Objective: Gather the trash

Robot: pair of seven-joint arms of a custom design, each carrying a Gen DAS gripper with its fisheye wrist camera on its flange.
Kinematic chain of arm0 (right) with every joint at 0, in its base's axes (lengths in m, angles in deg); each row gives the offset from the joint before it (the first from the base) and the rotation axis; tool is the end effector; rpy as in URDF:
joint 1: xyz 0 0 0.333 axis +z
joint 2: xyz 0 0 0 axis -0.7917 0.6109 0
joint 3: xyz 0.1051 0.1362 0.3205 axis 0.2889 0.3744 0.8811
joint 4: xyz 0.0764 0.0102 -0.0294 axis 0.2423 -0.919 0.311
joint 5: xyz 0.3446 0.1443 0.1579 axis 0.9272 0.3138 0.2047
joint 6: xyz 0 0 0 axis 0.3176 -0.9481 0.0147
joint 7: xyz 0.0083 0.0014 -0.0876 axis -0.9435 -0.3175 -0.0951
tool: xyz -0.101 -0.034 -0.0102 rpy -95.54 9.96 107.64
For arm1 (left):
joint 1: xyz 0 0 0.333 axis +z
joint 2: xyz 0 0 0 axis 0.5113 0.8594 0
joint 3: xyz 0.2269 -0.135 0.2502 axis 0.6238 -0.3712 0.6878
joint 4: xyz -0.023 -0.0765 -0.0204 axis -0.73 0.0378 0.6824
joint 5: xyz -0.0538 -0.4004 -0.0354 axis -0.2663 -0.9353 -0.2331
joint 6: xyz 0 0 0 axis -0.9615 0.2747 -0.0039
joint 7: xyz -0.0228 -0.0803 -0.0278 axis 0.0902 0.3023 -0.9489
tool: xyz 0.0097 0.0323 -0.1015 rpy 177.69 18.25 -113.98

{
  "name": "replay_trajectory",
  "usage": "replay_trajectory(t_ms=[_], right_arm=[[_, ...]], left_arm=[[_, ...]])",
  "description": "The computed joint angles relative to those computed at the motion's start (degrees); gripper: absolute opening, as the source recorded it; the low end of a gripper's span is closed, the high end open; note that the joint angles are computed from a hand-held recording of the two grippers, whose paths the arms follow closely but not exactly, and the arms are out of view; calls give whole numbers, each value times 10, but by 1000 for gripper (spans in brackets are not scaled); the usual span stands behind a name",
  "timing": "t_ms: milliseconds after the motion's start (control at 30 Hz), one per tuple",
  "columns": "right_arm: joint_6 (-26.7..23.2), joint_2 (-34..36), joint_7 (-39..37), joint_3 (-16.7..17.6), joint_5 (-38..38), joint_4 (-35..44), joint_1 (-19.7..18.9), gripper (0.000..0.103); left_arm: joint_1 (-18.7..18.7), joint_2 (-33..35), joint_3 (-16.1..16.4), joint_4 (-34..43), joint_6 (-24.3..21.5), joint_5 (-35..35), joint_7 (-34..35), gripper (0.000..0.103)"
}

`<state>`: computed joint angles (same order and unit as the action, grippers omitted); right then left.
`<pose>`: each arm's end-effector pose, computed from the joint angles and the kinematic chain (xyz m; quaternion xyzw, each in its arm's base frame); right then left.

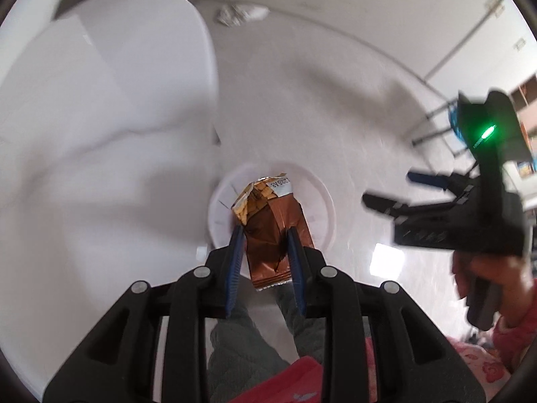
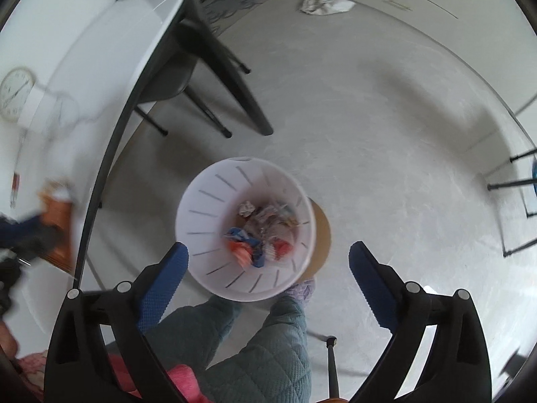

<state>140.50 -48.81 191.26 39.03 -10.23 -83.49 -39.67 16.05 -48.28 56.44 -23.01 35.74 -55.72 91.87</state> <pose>0.4437 0.0838 0.5066 -0.6071 0.7807 -0.0157 0.1472 0.5052 -0.2842 0.5517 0.4719 -0.8729 0.1235 0.0128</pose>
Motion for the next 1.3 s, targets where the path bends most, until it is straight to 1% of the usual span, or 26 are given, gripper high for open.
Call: replay_trajectory(t_ms=[33, 67, 100, 133, 200, 333, 400, 500, 533, 600, 700, 767, 833, 900, 933, 967, 1067, 1133, 1200, 1233, 1300], right_arm=[[-1, -7, 0, -3, 1, -4, -3, 96], [0, -16, -1, -6, 2, -12, -5, 96], [-1, -22, -4, -10, 2, -16, -7, 96], [-2, -25, -6, -11, 2, -18, -8, 96], [-3, -32, -9, -14, 1, -22, -11, 96], [1, -33, -20, -18, 8, -26, -9, 96], [-2, -37, -25, -19, 12, -23, -9, 96], [1, -38, -25, -13, 10, -10, -6, 96], [0, -36, -25, -8, 3, 1, -5, 96], [3, -29, -34, -2, -2, 31, 5, 96], [15, -6, -55, 14, -15, 100, 24, 96], [24, 18, -74, 26, -28, 161, 37, 101], [55, 39, -86, 43, -54, 215, 43, 101], [82, 61, -99, 53, -70, 271, 52, 101], [93, 75, -106, 58, -75, 307, 58, 101], [101, 86, -109, 62, -80, 336, 61, 101], [107, 132, -118, 73, -91, 444, 70, 101], [117, 160, -111, 81, -103, 507, 74, 101], [107, 185, -102, 87, -118, 559, 77, 101], [89, 200, -101, 89, -123, 591, 80, 101], [77, 215, -93, 91, -128, 625, 85, 101]], left_arm=[[-3, 8, -4, 3, -9, 3, -10, 50], [-5, 14, -5, 6, -15, 3, -20, 57], [-9, 14, -7, 4, -16, 1, -29, 69], [-11, 14, -8, 2, -16, 0, -34, 79], [-14, 9, -9, -5, -15, 3, -40, 87], [-19, 5, -12, -3, 1, 21, -67, 89], [-21, -5, -13, -16, 16, 32, -82, 89], [-17, -26, -12, -30, 53, 60, -111, 89], [-13, -35, -10, -36, 69, 68, -121, 89], [-2, -52, -6, -36, 84, 83, -143, 89], [24, -83, 2, -28, 108, 112, -192, 89], [49, -109, 6, -18, 123, 144, -226, 89], [71, -127, 11, -6, 138, 158, -244, 89], [103, -147, 12, 13, 157, 190, -275, 89], [118, -155, 10, 23, 166, 208, -288, 95], [138, -162, 6, 39, 173, 236, -306, 96], [185, -173, -4, 82, 184, 308, -334, 96], [213, -175, -14, 112, 181, 349, -361, 96], [224, -175, -16, 133, 179, 363, -381, 96], [230, -176, -16, 140, 177, 368, -393, 96], [241, -178, -18, 151, 173, 379, -422, 96]])
